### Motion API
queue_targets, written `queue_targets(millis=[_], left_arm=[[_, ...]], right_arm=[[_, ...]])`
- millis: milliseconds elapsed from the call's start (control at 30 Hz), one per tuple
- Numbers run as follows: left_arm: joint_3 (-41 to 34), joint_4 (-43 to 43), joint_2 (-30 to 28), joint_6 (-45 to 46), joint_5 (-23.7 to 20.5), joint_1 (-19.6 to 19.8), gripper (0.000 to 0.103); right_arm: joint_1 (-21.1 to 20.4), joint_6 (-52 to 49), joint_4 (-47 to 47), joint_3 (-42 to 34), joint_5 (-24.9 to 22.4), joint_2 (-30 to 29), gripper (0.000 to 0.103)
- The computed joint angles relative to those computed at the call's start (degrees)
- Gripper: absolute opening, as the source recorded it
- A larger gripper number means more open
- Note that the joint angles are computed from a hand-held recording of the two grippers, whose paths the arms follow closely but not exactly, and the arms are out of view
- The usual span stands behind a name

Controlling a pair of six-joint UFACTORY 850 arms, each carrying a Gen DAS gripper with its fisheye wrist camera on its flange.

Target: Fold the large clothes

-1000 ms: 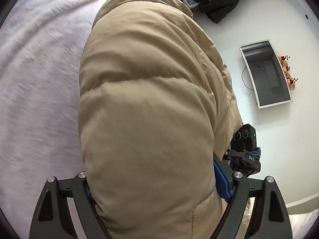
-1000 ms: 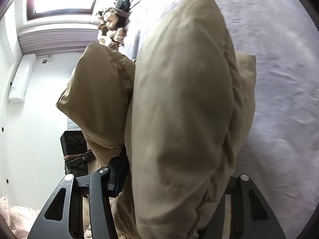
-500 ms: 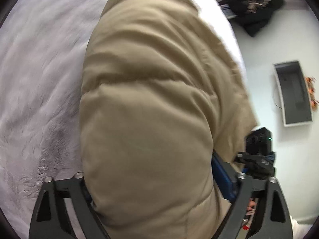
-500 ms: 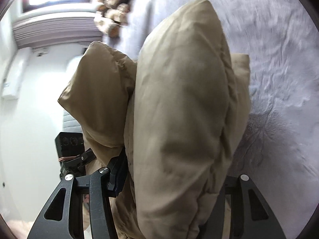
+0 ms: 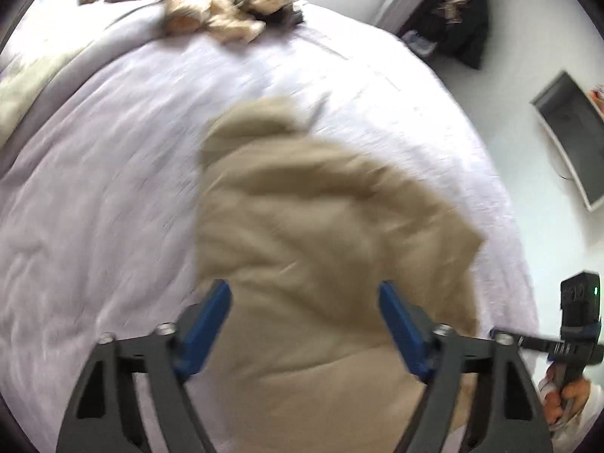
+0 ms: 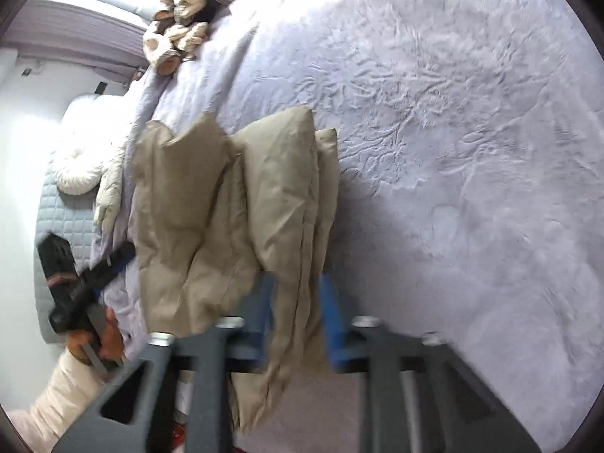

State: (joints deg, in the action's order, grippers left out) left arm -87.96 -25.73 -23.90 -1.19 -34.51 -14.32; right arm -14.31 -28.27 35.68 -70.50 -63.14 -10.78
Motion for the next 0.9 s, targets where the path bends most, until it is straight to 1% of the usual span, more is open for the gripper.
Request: queue_targets(millis=[33,67,100,167,233,267,333,400,467,533,667,767,900], left_arm=[[-2.7,-1.3,-1.6,1.3,-0.8,-0.4,0.062],[-5.8,-3.4,-3.6,3.6,-1.8,-1.1,0.060],[-9.0,-4.4,-5.9,4.6,-2.6,-2.1,0.060],[-13.3,-4.0,-9.0,4.8,-4.6,-3.5,0.060],[-19.4,3.0,-14.5,-1.3,-7.8,-5.2,0.060],[-22.1,6.1,-17.1,-4.5,-9.2,-6.2,0.060],[-24.8,9.2,-20.3,-7.6,-10.5,-6.7,0.060],[-29.2,11.3,-23.9,-10.9,-12.8,-7.6,0.060],[-30.9,14.4,-25.1,-13.0,-14.0,-8.8,0.060],[-28.8,18.9,-24.3,-14.5,-13.5,-10.3,0.060],[-30.6,24.7,-26.1,-16.5,-14.2,-12.2,0.060],[-29.3,27.2,-25.4,-17.2,-13.4,-13.0,0.060],[-29.5,27.3,-25.6,-17.0,-13.9,-12.9,0.060]], right_arm=[[-0.1,-1.2,0.6,0.2,-0.6,1.2,0.017],[0.1,-2.9,1.3,1.0,-1.1,2.9,0.016],[1.7,-2.6,1.6,0.3,-0.9,3.1,0.016],[4.0,-4.2,2.8,1.4,-1.0,4.7,0.016],[7.0,-4.4,2.6,2.6,-0.1,5.3,0.015],[8.4,-4.1,0.8,3.6,0.6,5.8,0.015],[10.7,-1.4,-3.5,5.3,3.1,6.2,0.014],[11.6,2.7,-9.2,7.7,6.1,6.0,0.013],[10.6,4.5,-9.4,9.3,6.9,5.5,0.013],[9.4,5.1,-8.2,10.4,7.3,5.1,0.012],[10.0,2.4,-9.9,12.6,11.0,5.5,0.009],[9.3,0.8,-8.6,13.7,11.8,5.2,0.009],[9.2,1.2,-9.0,13.6,12.0,4.7,0.009]])
